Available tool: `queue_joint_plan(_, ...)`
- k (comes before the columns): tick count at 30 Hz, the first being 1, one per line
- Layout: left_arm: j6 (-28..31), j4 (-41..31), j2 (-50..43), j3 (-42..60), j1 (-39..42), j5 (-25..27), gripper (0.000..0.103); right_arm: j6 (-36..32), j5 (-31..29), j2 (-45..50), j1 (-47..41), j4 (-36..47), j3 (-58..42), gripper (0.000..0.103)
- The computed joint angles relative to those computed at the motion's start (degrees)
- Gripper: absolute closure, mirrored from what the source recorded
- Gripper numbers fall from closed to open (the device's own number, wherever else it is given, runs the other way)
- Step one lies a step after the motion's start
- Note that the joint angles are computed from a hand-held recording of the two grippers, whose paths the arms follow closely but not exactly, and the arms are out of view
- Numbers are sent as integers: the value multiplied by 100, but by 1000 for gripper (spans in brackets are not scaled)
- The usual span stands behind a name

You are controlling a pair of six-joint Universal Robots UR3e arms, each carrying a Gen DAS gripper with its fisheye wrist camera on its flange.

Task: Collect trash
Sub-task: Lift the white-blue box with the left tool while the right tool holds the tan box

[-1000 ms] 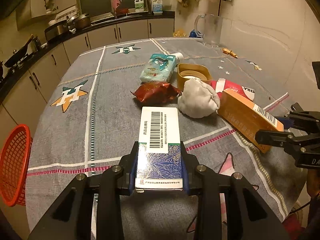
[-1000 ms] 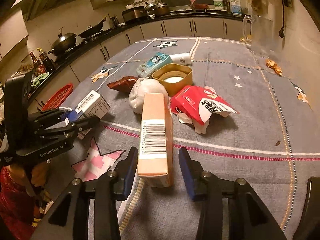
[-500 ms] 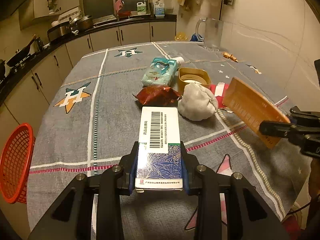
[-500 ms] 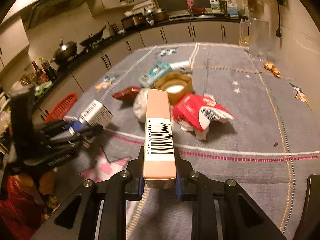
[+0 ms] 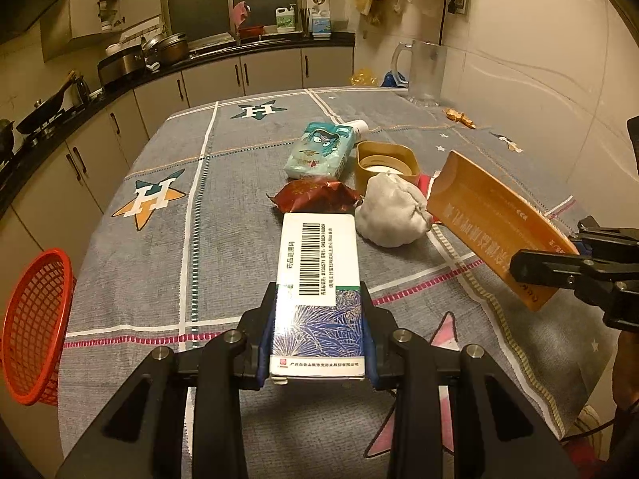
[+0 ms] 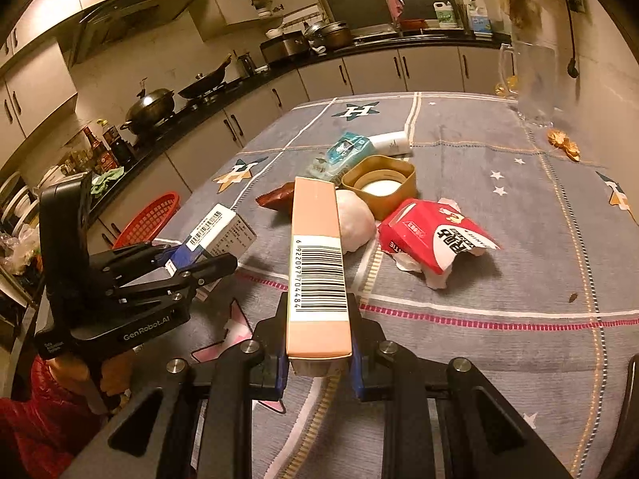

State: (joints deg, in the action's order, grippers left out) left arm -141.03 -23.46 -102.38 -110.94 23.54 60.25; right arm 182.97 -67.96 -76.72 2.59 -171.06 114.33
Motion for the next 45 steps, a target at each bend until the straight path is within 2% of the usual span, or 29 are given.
queue_joint_plan(45, 46, -124, 110, -32, 461, -233, 69, 82, -161, 660, 561, 395, -1024, 77)
